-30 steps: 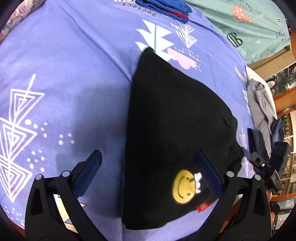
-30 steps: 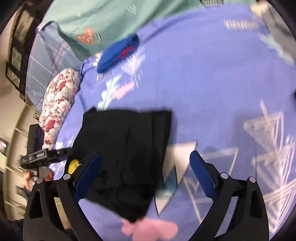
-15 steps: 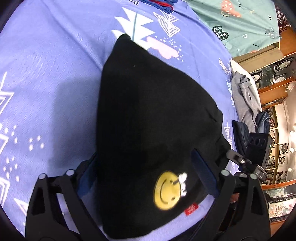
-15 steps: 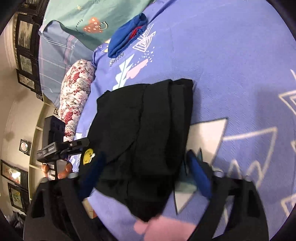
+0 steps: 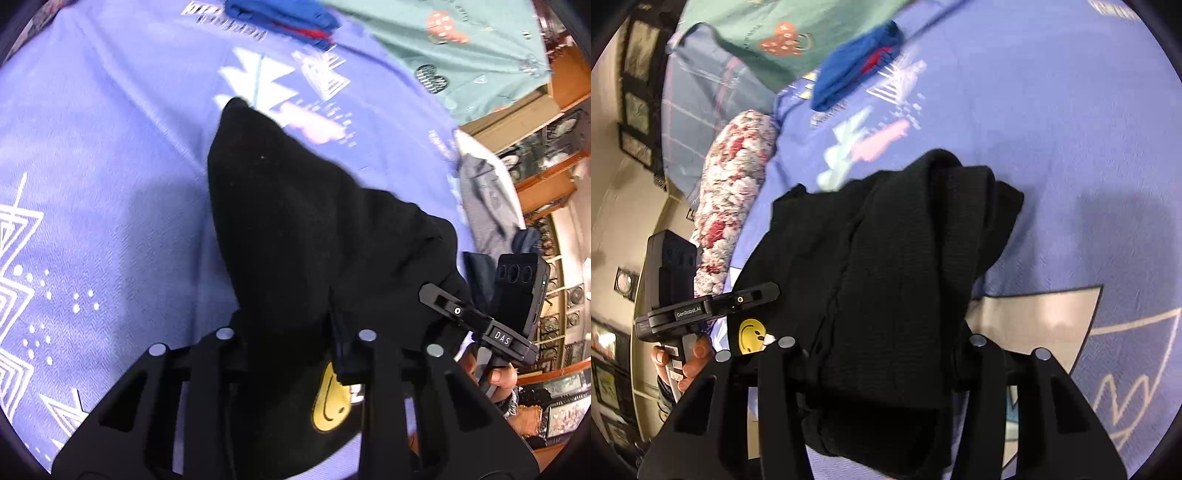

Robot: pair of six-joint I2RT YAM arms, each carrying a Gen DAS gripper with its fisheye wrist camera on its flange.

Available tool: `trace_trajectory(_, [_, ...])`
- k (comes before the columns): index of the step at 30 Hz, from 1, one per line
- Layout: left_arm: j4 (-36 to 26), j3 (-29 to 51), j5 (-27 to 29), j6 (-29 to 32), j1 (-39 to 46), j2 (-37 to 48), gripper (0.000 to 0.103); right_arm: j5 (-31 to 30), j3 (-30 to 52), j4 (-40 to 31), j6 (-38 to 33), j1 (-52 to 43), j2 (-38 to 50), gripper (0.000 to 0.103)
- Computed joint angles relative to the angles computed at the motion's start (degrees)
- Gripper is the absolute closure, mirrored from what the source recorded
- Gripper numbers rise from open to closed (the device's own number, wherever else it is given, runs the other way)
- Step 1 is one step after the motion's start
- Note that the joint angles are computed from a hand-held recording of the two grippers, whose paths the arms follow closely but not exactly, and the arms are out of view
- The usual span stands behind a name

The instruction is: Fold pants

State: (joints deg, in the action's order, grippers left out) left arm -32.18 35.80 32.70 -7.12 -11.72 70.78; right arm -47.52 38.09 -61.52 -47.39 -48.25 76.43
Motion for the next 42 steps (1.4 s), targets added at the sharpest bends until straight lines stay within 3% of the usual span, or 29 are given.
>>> trace_trajectory(2, [-2.4, 1.2, 1.5, 1.2, 0.2, -2.4, 0.076, -2.2, 3.0, -5.8, -3.3, -0.2, -1.9, 0.057])
trace_trajectory(5, [-5.0, 4.9, 3.0, 2.2, 0.8, -5.6, 0.077, -4.5, 7.7, -8.5, -1.9, 2.9, -5.1, 0.058])
trace_trajectory(9, [-6.2, 13.7, 2.5, 3.7, 2.8, -3.4, 0.077, -5.5, 15.2, -2.0, 9.5, 11.3, -6.5, 0.058])
trace_trajectory(12, [-5.9, 25.3, 2.8, 3.7, 4.7, 3.7, 0.077, -4.6, 25.3, 4.9, 18.2, 18.8, -1.0, 0.058])
trace_trajectory(16, [-7.9, 45.8, -2.0, 5.6, 3.8, 17.5, 0.076, -1.0, 40.5, 14.8, 29.9, 26.4, 10.6, 0.058])
trace_trajectory(21, [-6.5, 67.2, -7.9, 4.5, 3.4, 35.0, 0.075, 3.3, 65.2, 17.5, 37.5, 32.1, 31.1, 0.057])
trace_trajectory(25, [-5.4, 82.1, -12.4, 3.6, 3.5, 50.3, 0.074, 9.1, 75.7, 24.7, 42.5, 34.8, 42.7, 0.057])
trace_trajectory(29, [-7.1, 95.6, -18.5, 0.0, 3.8, 66.7, 0.06, 17.1, 79.3, 33.7, 48.0, 36.6, 51.9, 0.056])
trace_trajectory(30, [-8.2, 98.3, -22.7, -1.8, 3.9, 70.8, 0.044, 20.5, 80.9, 33.6, 47.3, 37.1, 55.0, 0.042])
trace_trajectory(31, [-7.9, 98.4, -23.9, -3.2, 4.3, 72.0, 0.036, 25.8, 84.2, 31.3, 46.5, 37.6, 58.3, 0.034])
trace_trajectory(32, [-5.9, 96.3, -24.9, -5.0, 4.7, 72.0, 0.022, 28.6, 84.6, 31.3, 47.2, 37.8, 60.7, 0.032])
trace_trajectory(33, [-3.7, 93.5, -25.4, -6.7, 5.1, 71.2, 0.013, 26.2, 82.1, 33.7, 48.2, 37.2, 60.4, 0.032])
trace_trajectory(35, [-2.1, 91.4, -24.3, -7.9, 5.8, 70.2, 0.012, 26.8, 75.5, 39.6, 49.6, 37.3, 57.5, 0.032])
trace_trajectory(38, [-3.8, 90.5, -24.9, -8.5, 6.0, 68.2, 0.013, 30.7, 73.6, 38.4, 46.9, 38.1, 54.2, 0.032])
trace_trajectory(41, [1.6, 78.5, -26.3, -8.9, 5.6, 59.2, 0.009, 31.0, 61.7, 45.6, 48.2, 37.8, 44.5, 0.025])
trace_trajectory(42, [3.1, 73.8, -27.7, -7.5, 5.2, 55.3, 0.005, 31.3, 58.1, 46.3, 48.3, 37.8, 41.1, 0.017])
